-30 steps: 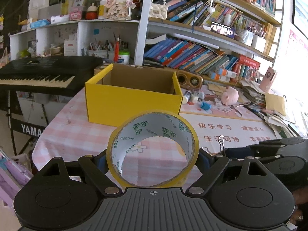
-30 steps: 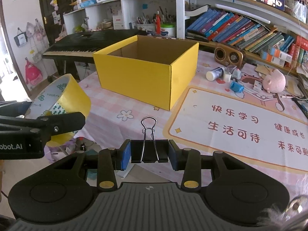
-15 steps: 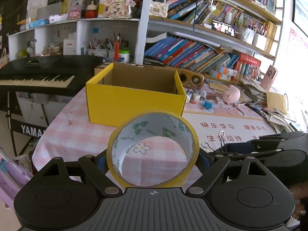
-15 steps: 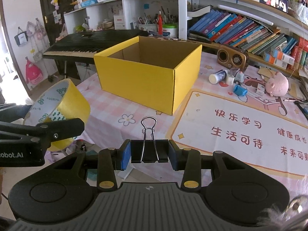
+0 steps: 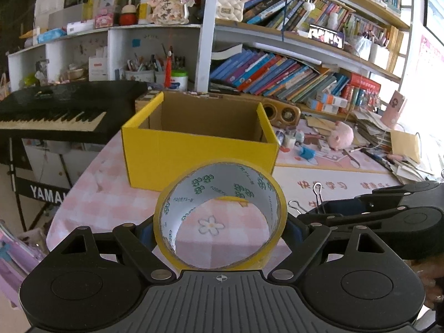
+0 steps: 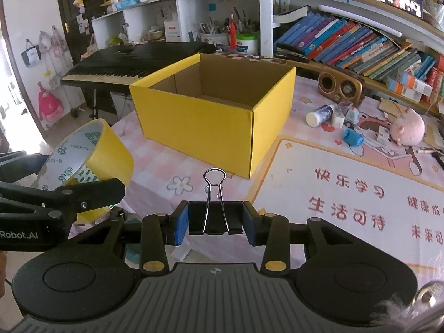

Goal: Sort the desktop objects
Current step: 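Lower tape roll and clip into yellow box and open both tools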

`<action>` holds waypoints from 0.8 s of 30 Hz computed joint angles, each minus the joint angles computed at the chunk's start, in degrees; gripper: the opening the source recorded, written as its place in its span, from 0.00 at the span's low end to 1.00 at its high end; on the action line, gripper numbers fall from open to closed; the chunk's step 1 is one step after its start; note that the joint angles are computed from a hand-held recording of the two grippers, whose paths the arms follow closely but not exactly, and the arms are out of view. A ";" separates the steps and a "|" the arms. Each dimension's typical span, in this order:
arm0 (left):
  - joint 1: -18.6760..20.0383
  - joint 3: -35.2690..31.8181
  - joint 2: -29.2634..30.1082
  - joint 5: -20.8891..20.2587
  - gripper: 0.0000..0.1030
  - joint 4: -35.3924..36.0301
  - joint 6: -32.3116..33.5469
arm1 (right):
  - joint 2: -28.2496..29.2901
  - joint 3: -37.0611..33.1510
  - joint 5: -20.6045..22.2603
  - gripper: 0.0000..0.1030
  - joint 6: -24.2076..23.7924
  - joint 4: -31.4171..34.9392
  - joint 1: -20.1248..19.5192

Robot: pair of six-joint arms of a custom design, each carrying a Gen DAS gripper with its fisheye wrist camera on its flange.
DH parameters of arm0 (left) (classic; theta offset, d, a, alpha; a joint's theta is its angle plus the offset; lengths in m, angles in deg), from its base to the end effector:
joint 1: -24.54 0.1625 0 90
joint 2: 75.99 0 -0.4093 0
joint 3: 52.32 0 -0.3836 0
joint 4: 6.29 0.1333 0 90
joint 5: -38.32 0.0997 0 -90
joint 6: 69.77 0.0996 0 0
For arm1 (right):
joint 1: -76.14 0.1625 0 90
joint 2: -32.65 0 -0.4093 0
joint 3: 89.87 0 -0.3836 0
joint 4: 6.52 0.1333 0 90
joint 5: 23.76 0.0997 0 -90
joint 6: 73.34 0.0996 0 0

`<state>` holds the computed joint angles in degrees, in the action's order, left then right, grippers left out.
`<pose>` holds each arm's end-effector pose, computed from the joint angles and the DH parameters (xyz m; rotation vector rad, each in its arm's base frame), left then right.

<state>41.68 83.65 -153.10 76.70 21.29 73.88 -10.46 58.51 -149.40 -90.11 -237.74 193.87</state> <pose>-0.1231 -0.2592 0.1652 0.7404 2.3635 -1.0209 0.2183 -0.2535 0.0652 0.6914 -2.3650 0.8667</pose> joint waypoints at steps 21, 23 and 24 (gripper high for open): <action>16.41 -16.65 2.79 -0.62 0.85 -8.57 28.03 | -7.06 -10.23 11.37 0.36 -13.36 12.42 -7.45; 18.53 -19.29 3.69 0.41 0.85 -9.60 30.98 | -7.23 -12.23 12.37 0.36 -15.44 13.51 -8.41; 19.80 -20.70 4.14 1.46 0.85 -9.96 32.18 | -7.27 -13.42 12.81 0.36 -16.45 14.24 -8.92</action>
